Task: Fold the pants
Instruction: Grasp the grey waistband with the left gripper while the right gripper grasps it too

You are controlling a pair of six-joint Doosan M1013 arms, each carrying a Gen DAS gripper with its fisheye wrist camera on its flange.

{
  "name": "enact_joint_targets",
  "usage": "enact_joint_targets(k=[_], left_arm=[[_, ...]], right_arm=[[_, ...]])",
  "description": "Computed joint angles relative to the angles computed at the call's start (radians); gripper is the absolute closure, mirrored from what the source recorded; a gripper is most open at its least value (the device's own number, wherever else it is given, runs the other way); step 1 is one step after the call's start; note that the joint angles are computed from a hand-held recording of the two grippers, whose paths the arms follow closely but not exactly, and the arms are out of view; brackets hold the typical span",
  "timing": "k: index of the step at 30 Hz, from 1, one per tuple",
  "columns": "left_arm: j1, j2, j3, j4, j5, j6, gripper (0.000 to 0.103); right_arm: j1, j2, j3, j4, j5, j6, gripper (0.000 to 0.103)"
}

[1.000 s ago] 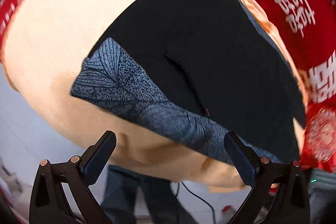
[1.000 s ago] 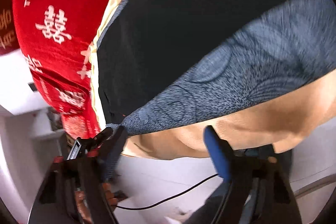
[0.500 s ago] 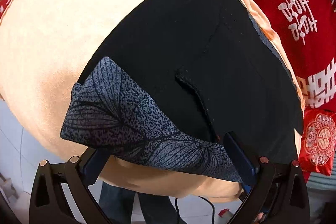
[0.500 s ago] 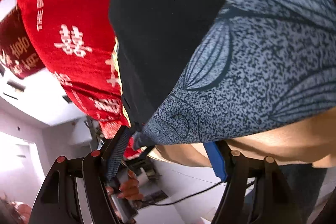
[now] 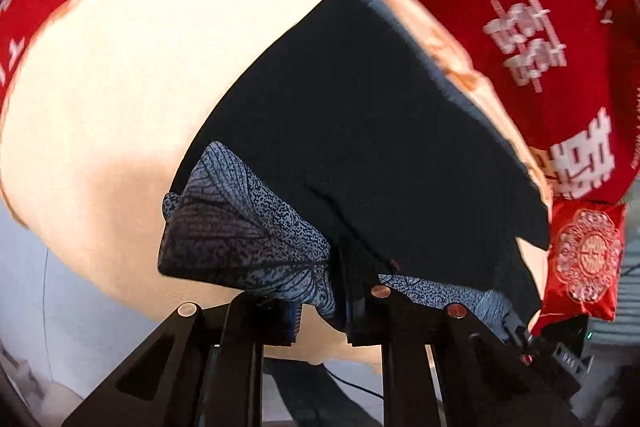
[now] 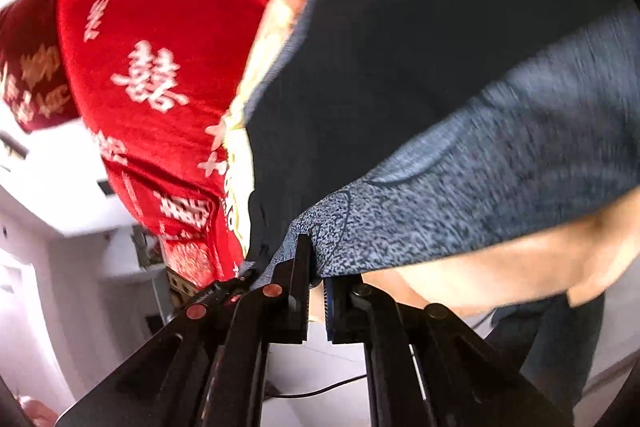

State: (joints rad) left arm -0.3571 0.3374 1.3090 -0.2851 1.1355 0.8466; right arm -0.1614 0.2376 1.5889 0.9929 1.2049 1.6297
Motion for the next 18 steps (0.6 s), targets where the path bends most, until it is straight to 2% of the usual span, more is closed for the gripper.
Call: enact_joint_targets(k=[5, 8, 13, 16, 18], left_arm=[[0.005, 0.047, -0.113, 0.016, 0.035, 0.027, 0.086], [0.010, 0.104, -0.212, 0.037, 0.056, 0.039, 0.086], [0.024, 0.235, -0.409, 0.098, 0.093, 0.065, 0.086], [0.026, 0.351, -0.566, 0.152, 0.164, 0.064, 0.086], [0.024, 0.408, -0.637, 0.193, 0.203, 0.050, 0.081]], right_arm=[[0.001, 0.088, -0.171, -0.056, 0.094, -0.009, 0.097], [0.006, 0.179, -0.310, -0.082, 0.163, 0.002, 0.095], [0.008, 0.346, -0.532, -0.108, 0.244, 0.070, 0.092], [0.015, 0.458, -0.672, -0.138, 0.300, 0.117, 0.092], [0.024, 0.530, -0.766, -0.160, 0.337, 0.138, 0.092]])
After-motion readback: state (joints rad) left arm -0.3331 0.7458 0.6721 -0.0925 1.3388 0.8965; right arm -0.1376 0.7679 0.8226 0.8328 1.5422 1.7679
